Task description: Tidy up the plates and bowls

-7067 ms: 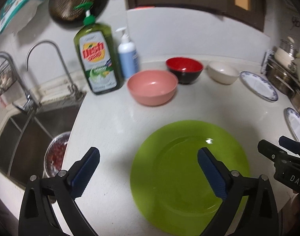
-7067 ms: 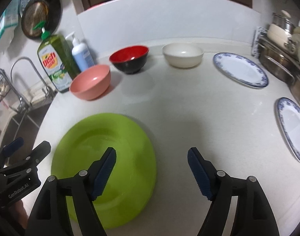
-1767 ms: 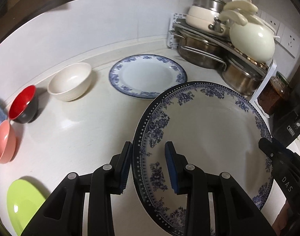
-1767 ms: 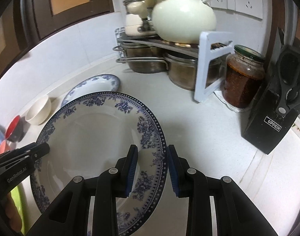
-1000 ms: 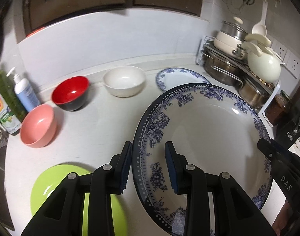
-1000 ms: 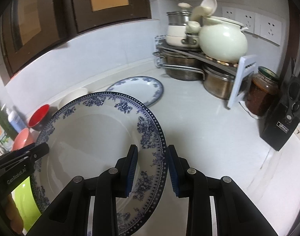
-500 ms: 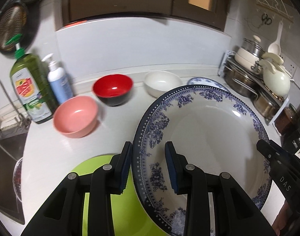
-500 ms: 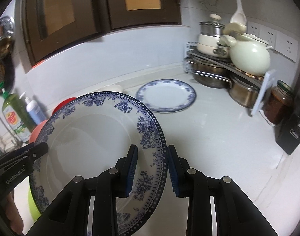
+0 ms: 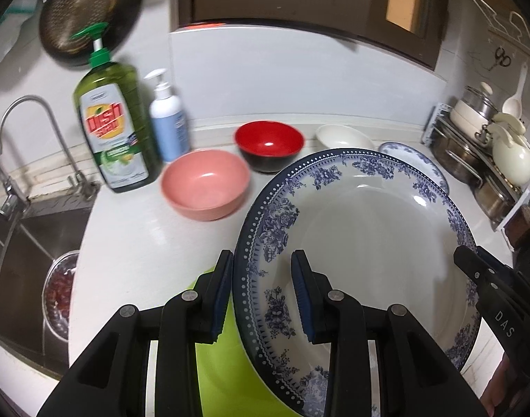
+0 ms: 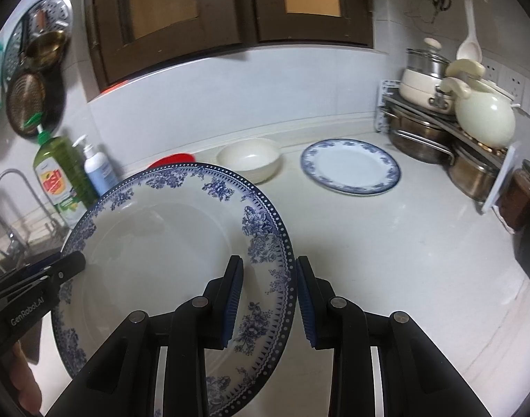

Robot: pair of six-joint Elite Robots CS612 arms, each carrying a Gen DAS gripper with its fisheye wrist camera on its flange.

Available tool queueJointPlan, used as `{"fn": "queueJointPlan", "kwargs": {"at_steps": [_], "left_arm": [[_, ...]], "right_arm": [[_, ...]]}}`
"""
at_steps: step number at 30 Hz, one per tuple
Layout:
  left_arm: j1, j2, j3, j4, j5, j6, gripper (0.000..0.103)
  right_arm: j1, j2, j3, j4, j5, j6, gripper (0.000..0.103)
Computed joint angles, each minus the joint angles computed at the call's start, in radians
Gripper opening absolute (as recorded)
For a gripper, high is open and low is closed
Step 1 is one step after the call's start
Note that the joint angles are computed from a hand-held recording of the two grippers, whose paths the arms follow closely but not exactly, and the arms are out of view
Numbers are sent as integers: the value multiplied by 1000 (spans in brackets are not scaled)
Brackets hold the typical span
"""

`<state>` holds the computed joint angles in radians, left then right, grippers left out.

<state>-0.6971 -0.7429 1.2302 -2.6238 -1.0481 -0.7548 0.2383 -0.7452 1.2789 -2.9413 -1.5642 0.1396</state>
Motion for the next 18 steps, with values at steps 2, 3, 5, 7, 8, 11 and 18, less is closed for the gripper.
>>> {"fn": "queueJointPlan", "kwargs": {"at_steps": [2, 3, 5, 7, 8, 11, 18], "left_arm": [[2, -12, 23, 3, 5, -14, 34], [4, -16, 30, 7, 6, -19, 34], [7, -25, 47, 16, 7, -33, 34], [9, -35, 66, 31, 10, -48, 34], [11, -39, 76, 35, 11, -54, 34], [13, -47, 93, 54, 7, -74, 34], [18, -54, 122, 90, -6, -107, 34]], "right_arm": [[7, 4, -5, 8, 10, -4, 32], [10, 5, -6, 11, 14, -4, 32], [15, 11, -14, 20, 24, -11, 32], [21, 16, -19, 30, 36, -12, 32], [24, 19, -23, 36, 41, -16, 32], [31, 26, -27, 51, 57, -24, 32], [43, 37, -32, 95, 74, -40, 32]]}}
